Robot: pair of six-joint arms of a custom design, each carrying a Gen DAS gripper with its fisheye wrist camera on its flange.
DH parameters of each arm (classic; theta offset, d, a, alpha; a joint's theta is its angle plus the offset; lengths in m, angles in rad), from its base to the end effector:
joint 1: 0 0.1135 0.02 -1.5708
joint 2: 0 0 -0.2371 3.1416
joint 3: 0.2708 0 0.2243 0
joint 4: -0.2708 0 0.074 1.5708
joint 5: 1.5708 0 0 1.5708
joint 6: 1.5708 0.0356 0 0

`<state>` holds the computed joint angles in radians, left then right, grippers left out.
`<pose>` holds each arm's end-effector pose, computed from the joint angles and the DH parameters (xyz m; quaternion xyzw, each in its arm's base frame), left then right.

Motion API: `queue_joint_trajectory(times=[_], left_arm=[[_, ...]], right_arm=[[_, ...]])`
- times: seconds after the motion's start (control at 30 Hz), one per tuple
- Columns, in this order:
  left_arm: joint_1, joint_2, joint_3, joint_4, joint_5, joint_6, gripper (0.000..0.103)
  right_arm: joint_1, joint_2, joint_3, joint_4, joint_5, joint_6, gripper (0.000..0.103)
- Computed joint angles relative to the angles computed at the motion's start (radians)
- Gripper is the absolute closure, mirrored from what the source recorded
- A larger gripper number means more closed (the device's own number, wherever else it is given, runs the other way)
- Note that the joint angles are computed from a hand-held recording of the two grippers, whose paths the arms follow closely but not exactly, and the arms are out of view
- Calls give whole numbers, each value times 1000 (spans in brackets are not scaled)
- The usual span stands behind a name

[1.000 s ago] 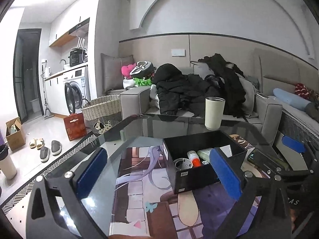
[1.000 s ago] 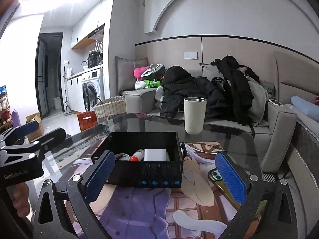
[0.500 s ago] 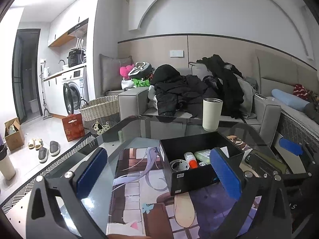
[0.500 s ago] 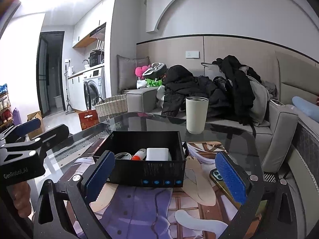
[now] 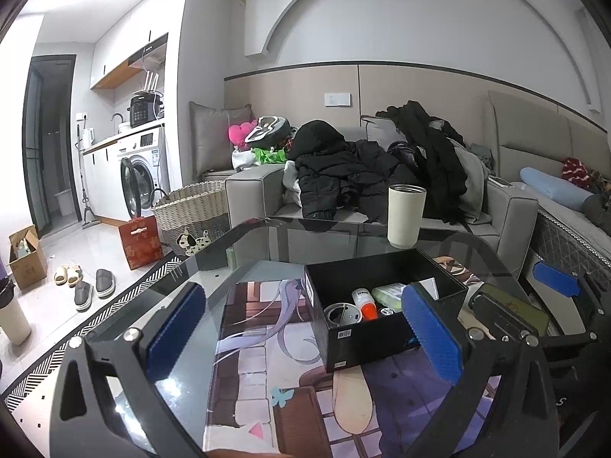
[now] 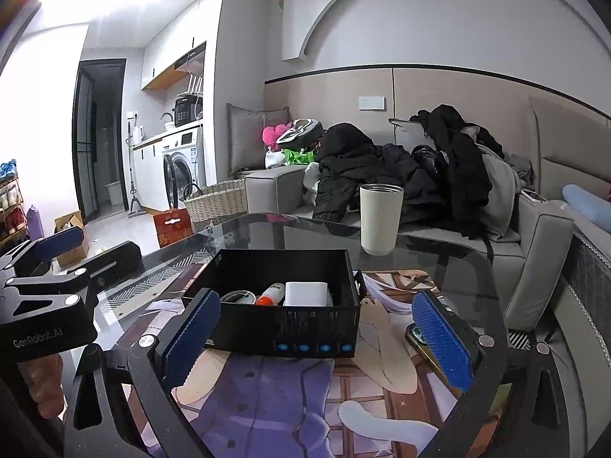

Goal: Organize rigid objects

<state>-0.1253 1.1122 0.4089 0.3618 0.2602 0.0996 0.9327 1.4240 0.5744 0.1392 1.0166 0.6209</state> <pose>0.2180 -0.0367 0.1958 0.1652 0.7966 -0.1133 0.5704 0.1693 0.1775 0.1649 0.0772 0.8159 -0.0601 0.5699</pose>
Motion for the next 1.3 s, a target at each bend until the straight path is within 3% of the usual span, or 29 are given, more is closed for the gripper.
queue_joint_trajectory(times=[0.93,1.3], left_arm=[[-32,-22,16,-69,-20,-5,0],[-55,6,25,-49,-55,-2,0]], right_arm=[[-7,29,6,25,-29,-5,1],[-3,45,12,16,-39,17,1]])
